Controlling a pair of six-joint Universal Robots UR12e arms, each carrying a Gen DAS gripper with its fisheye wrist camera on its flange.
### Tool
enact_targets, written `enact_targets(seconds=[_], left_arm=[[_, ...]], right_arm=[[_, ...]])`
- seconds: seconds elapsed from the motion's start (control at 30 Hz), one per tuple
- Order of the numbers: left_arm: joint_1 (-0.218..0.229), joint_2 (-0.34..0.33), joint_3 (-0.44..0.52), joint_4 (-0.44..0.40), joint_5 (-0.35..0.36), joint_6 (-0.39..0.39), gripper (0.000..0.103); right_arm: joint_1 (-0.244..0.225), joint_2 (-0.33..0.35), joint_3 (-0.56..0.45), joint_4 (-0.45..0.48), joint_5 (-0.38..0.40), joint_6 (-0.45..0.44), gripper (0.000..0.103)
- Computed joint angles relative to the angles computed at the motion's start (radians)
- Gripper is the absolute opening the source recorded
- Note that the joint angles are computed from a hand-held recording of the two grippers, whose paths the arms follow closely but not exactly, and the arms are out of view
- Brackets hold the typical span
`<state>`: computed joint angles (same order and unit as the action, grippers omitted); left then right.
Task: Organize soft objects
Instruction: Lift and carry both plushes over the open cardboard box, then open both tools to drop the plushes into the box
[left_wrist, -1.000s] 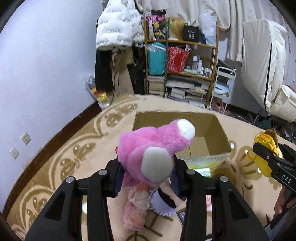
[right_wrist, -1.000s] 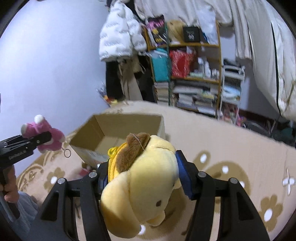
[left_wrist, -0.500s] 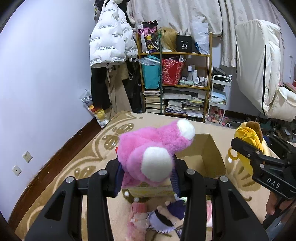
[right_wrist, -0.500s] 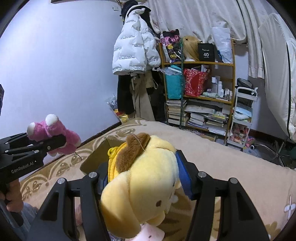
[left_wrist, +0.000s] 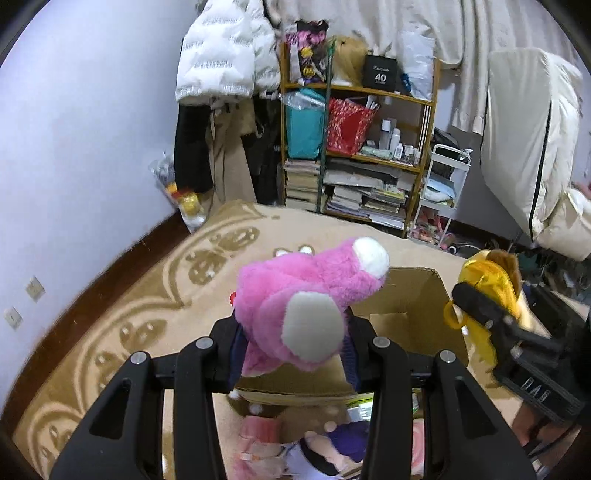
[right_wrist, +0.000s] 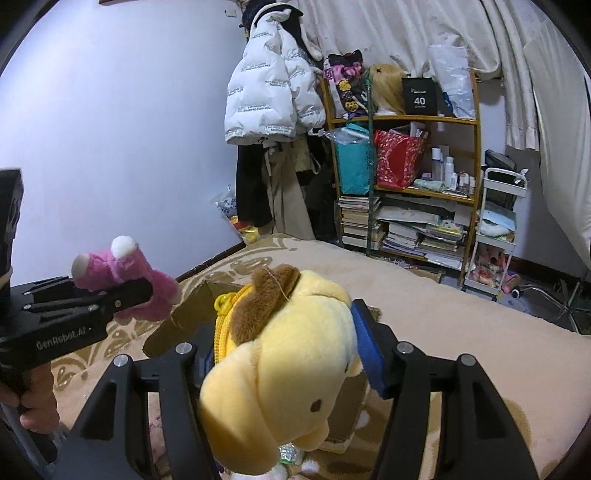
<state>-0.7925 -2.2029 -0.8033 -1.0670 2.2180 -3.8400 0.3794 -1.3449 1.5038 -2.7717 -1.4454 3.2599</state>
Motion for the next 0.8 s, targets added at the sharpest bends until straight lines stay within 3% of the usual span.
enact_targets(seconds=[0.5, 0.6, 0.8], left_arm=[[0.025, -0.017, -0.009, -0.048, -0.121, -0.004, 0.042], [0.025, -0.022, -0.003, -0.072, -0.123, -0.007, 0.043], [0.027, -0.022, -0.003, -0.094, -0.132, -0.011, 0.047]], right_arm=[[-0.003, 0.024, 0.017, 0.025, 0.047, -0.012, 0.067], [-0.013, 0.023, 0.017, 0.035, 0.091, 0.031, 0.070], [-0.009, 0.022, 0.014, 0.057, 0.093, 0.017, 0.071]])
